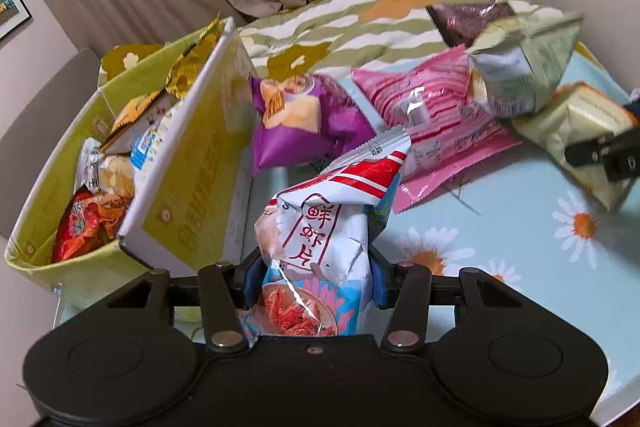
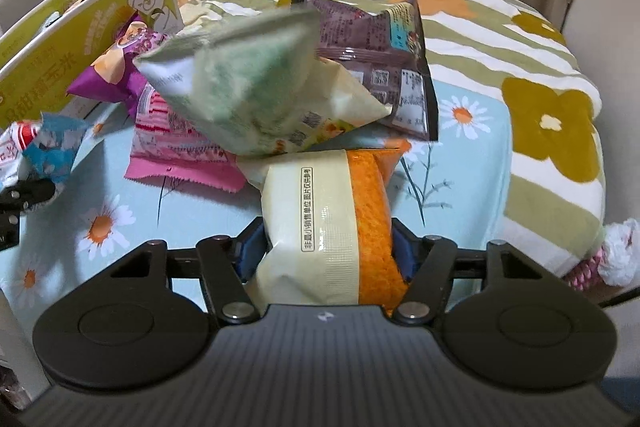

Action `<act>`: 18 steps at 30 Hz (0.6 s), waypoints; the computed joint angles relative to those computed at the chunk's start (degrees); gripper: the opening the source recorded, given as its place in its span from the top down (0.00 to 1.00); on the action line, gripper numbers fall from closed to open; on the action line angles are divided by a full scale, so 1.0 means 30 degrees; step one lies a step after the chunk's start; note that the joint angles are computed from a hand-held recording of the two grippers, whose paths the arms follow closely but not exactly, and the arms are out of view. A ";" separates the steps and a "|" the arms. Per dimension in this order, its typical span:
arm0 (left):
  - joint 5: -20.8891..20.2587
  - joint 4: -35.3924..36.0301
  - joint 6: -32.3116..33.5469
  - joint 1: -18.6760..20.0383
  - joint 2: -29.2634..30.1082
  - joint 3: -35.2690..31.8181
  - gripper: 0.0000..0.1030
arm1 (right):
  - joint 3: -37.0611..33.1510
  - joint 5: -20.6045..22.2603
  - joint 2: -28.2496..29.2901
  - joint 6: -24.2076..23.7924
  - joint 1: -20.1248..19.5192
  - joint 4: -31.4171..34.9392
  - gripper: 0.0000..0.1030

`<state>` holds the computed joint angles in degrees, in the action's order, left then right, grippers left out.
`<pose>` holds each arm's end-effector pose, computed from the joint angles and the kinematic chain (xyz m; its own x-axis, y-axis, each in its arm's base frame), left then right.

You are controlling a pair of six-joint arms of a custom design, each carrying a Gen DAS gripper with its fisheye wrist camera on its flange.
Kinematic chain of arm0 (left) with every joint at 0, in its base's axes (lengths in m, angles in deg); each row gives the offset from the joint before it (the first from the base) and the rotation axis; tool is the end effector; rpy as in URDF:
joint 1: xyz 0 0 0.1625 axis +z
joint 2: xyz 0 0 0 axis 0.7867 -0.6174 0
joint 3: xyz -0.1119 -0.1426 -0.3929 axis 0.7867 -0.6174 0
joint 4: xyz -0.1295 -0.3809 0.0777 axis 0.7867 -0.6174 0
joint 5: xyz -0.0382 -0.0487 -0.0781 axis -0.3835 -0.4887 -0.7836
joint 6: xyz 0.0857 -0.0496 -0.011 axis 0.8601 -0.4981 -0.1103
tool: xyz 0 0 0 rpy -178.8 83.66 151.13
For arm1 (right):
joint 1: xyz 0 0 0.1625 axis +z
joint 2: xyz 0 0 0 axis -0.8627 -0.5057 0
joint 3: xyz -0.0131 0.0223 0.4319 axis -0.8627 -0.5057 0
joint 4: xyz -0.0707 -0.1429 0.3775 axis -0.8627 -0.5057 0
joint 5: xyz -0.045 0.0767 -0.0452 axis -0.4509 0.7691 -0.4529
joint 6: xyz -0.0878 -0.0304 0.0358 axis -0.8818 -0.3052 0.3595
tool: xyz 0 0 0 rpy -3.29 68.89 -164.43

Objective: Organize snacks
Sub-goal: 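Grasp the red-white shrimp chip bag with left tool while right tool grasps cream-orange bag, then carry shrimp chip bag and cream-orange bag into the box and open both tools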

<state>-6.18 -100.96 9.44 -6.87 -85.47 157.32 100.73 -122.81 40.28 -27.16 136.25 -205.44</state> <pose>-0.3185 -0.6422 -0.0885 -0.3996 -0.1061 -0.9105 0.5203 0.7915 -0.3206 -0.0575 -0.7506 0.2196 -0.6595 -0.4779 0.5802 -0.6928 0.6860 -0.2224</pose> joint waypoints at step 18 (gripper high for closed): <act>0.1403 -0.4191 0.1941 -0.1694 -0.1938 0.2404 0.47 | 0.4789 0.1405 -0.3725 0.1276 0.1014 -0.0917 0.24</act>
<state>-1.97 -113.53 15.27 -11.95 -91.29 164.53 115.10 -118.59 29.11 -23.33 139.29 -208.19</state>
